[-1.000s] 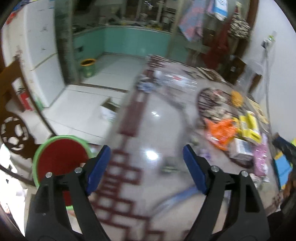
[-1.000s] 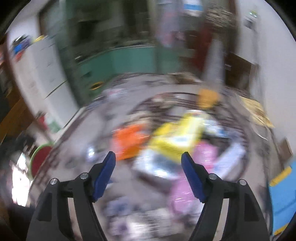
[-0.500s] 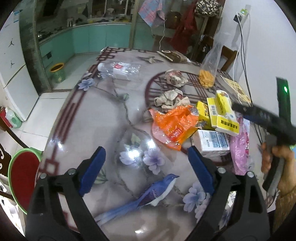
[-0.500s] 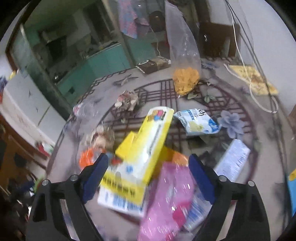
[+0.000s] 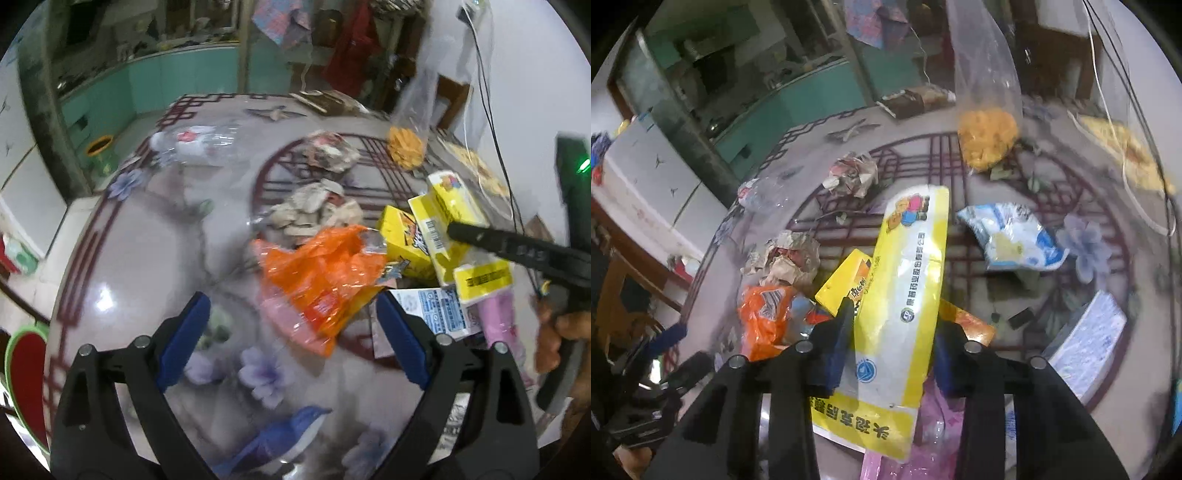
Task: Collect trash
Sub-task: 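Grasp the yellow package with the right tool while the left grasps the orange plastic bag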
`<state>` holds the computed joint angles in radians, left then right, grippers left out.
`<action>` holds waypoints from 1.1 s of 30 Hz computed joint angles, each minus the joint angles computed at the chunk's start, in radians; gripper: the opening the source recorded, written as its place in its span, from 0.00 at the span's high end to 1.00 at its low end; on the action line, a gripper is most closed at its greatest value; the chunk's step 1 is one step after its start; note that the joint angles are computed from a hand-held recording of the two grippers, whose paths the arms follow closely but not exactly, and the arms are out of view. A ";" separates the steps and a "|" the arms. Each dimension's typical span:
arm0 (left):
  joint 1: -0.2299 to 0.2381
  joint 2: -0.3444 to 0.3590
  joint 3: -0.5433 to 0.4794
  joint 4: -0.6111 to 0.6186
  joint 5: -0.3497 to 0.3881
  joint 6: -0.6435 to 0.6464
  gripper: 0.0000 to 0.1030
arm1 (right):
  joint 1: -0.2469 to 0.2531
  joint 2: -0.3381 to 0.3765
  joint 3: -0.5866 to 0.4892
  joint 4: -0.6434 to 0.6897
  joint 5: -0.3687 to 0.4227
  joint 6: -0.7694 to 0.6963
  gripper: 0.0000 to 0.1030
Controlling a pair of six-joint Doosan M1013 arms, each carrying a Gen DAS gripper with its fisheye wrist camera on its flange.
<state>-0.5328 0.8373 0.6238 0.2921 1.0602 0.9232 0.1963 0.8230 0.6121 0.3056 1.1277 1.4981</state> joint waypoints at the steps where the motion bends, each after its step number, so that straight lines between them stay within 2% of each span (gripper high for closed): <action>1: -0.002 0.021 -0.034 -0.008 0.017 0.028 0.10 | -0.001 -0.010 0.014 0.001 -0.017 -0.012 0.72; 2: -0.003 0.041 -0.069 -0.016 0.034 0.052 0.10 | -0.006 -0.020 0.028 0.021 -0.031 -0.021 0.82; 5: -0.004 0.101 -0.175 -0.036 0.094 0.102 0.08 | -0.022 -0.041 0.057 0.074 -0.056 -0.021 0.88; 10: 0.013 0.168 -0.284 -0.111 0.164 0.084 0.08 | -0.028 -0.049 0.065 0.086 -0.051 -0.037 0.89; 14: 0.028 0.167 -0.264 -0.155 0.139 0.055 0.10 | -0.025 -0.040 0.047 0.094 -0.002 -0.042 0.88; 15: 0.034 0.163 -0.258 -0.183 0.133 0.040 0.25 | -0.024 -0.038 0.042 0.092 0.007 -0.047 0.88; 16: 0.040 0.164 -0.259 -0.220 0.135 0.036 0.35 | -0.022 -0.035 0.034 0.090 0.023 -0.055 0.88; 17: 0.043 0.162 -0.258 -0.235 0.137 0.038 0.39 | -0.021 -0.034 0.032 0.091 0.029 -0.060 0.87; 18: 0.042 0.163 -0.262 -0.238 0.143 0.045 0.54 | -0.020 -0.033 0.031 0.092 0.034 -0.062 0.87; 19: 0.041 0.170 -0.281 -0.242 0.164 0.066 0.79 | -0.019 -0.029 0.025 0.096 0.047 -0.066 0.84; 21: 0.039 0.172 -0.291 -0.245 0.183 0.090 0.82 | -0.018 -0.030 0.030 0.093 0.050 -0.071 0.82; 24: 0.039 0.136 -0.228 -0.258 0.144 0.101 0.87 | -0.014 -0.034 0.037 0.092 0.048 -0.082 0.75; 26: 0.038 0.105 -0.179 -0.256 0.110 0.103 0.90 | -0.007 -0.042 0.050 0.067 0.030 -0.082 0.47; 27: 0.038 0.087 -0.149 -0.259 0.090 0.101 0.91 | -0.004 -0.046 0.058 0.044 0.016 -0.077 0.44; 30: 0.042 0.048 -0.086 -0.277 0.049 0.092 0.92 | 0.005 -0.042 0.054 -0.010 0.018 -0.071 0.45; 31: 0.044 0.030 -0.058 -0.283 0.033 0.088 0.92 | 0.009 -0.039 0.051 -0.038 0.022 -0.065 0.55; 32: 0.045 0.017 -0.037 -0.284 0.022 0.084 0.92 | 0.014 -0.036 0.048 -0.071 0.024 -0.059 0.68; 33: 0.045 0.004 -0.017 -0.280 0.011 0.079 0.92 | 0.019 -0.032 0.041 -0.100 0.034 -0.054 0.69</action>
